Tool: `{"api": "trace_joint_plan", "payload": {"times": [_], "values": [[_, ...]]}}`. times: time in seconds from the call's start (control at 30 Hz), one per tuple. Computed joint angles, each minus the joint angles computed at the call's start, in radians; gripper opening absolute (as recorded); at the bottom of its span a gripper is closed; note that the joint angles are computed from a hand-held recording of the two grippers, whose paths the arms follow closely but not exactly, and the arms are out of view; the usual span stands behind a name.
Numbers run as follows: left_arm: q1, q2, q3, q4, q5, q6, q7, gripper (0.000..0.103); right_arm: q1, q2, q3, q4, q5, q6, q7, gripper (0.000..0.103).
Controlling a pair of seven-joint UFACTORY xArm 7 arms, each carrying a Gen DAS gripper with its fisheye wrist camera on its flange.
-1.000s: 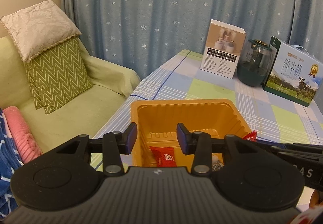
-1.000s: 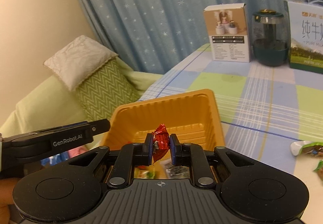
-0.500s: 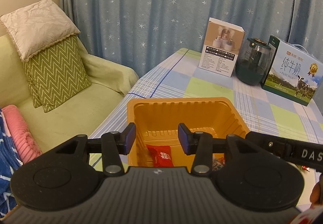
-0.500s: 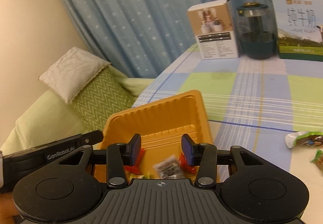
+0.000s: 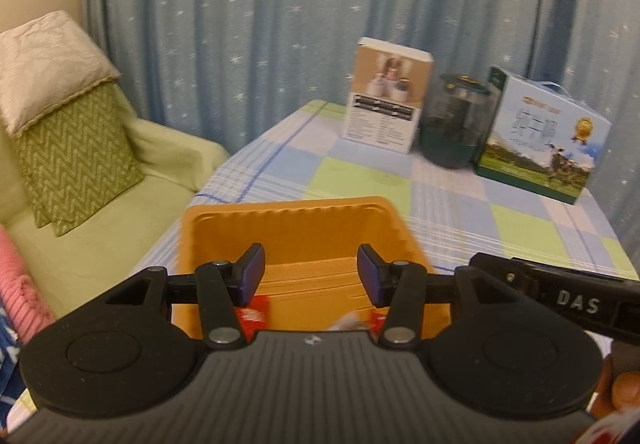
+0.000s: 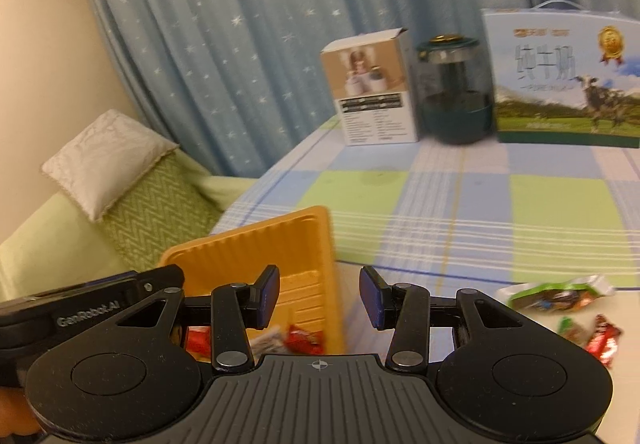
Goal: Organize snacks
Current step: 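Move both open tools back toward the remaining candies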
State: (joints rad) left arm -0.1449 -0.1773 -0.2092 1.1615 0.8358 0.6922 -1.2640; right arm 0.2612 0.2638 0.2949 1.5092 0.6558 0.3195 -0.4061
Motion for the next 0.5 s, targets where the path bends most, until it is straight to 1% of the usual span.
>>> {"api": "trace_joint_plan", "payload": {"times": [0.1, 0.2, 0.3, 0.37, 0.5], "values": [[-0.013, 0.034, -0.006, 0.034, 0.0, -0.011, 0.005, 0.047, -0.005, -0.012, -0.02, -0.021, -0.02, -0.016, 0.021, 0.045], [-0.036, 0.072, -0.005, 0.073, 0.008, -0.023, 0.009, 0.05, -0.015, -0.022, -0.038, -0.041, -0.046, -0.026, 0.043, 0.045], [-0.068, 0.115, 0.001, 0.116, 0.013, -0.037, 0.017, 0.053, -0.031, -0.033, -0.049, -0.062, -0.065, -0.03, 0.054, 0.045], [-0.092, 0.143, 0.007, 0.145, 0.024, -0.043, 0.019, 0.058, -0.041, -0.042, -0.059, -0.079, -0.076, -0.038, 0.062, 0.045], [-0.143, 0.201, 0.024, 0.204, 0.027, -0.054, 0.033, 0.059, -0.052, -0.061, -0.086, -0.11, -0.118, -0.055, 0.11, 0.045]]}}
